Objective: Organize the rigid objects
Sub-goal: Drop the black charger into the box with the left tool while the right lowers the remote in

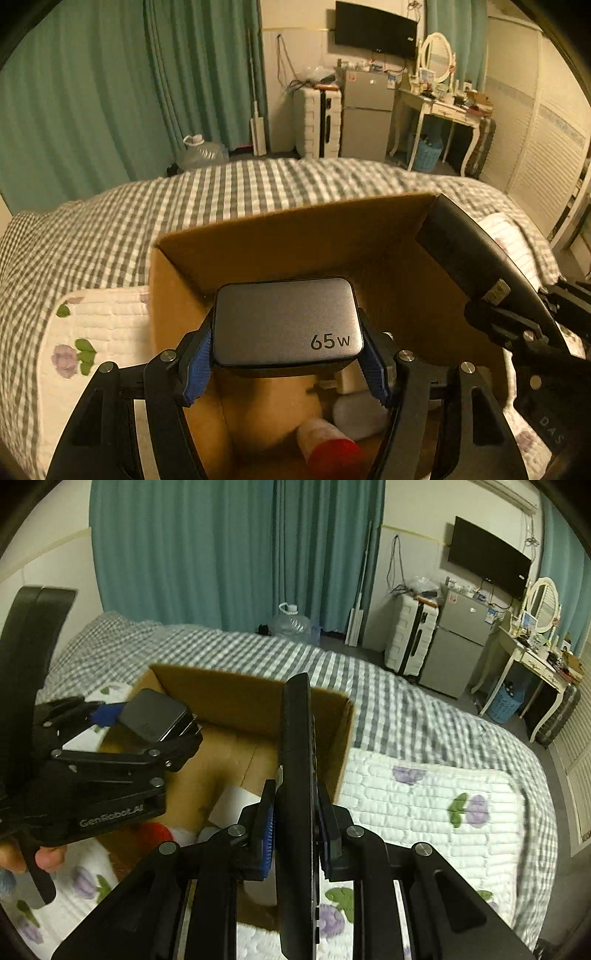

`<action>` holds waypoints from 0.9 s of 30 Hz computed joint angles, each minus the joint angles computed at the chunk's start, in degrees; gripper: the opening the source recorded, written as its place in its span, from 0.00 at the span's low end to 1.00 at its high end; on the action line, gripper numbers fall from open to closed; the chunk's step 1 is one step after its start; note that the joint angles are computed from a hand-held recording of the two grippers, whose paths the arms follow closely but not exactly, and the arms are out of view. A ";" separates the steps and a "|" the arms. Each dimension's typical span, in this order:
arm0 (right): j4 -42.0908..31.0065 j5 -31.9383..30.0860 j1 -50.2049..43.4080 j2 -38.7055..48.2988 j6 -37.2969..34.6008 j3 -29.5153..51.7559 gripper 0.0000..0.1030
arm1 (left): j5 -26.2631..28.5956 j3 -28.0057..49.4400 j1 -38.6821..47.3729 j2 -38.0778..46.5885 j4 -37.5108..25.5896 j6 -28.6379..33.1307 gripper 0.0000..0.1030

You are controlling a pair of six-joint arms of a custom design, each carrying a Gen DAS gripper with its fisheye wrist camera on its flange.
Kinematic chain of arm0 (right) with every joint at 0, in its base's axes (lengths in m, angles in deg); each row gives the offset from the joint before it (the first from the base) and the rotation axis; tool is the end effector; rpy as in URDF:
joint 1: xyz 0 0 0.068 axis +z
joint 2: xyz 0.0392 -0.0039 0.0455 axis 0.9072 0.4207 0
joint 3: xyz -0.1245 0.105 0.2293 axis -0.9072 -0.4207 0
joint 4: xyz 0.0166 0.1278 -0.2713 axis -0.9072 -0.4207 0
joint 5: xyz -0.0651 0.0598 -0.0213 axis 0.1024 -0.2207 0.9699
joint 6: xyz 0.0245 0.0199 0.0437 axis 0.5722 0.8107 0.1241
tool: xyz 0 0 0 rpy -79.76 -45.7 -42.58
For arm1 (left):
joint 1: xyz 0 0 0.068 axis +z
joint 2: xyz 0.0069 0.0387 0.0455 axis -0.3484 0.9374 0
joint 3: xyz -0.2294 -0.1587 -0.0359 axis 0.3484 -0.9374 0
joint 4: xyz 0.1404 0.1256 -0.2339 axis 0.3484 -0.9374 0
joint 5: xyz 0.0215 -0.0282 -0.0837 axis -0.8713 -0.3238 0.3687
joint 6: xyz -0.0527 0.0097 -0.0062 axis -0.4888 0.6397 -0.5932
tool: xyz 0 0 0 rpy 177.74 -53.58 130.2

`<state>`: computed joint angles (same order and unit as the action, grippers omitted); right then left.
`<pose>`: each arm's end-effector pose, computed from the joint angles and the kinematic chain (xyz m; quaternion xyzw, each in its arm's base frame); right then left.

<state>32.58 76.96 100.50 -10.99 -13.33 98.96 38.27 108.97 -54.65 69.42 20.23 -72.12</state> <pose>0.1617 0.1017 0.2161 -0.0884 0.9303 0.0179 0.3556 0.2047 -0.1305 0.1996 0.1554 0.9276 -0.0335 0.3382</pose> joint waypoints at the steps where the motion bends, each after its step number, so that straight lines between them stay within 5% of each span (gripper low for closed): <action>1: 1.01 -0.52 -0.43 0.33 -0.14 -0.75 0.18 | 0.31 -0.15 0.19 0.88 0.54 -0.08 0.67; 7: 1.98 -0.37 0.24 0.24 1.06 -2.72 0.18 | -1.97 -2.25 -2.16 0.13 1.47 0.14 0.69; 17: -6.78 4.24 3.65 -2.01 5.11 3.45 0.18 | -4.56 0.73 -3.40 -12.65 -10.61 -1.58 0.69; 27: -2.11 2.61 4.67 8.72 9.24 8.33 0.18 | 1.03 -1.15 6.61 -22.03 -14.05 5.66 0.69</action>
<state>30.46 79.57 105.17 -2.27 -4.10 107.29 39.29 107.81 -48.04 47.39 6.18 -66.46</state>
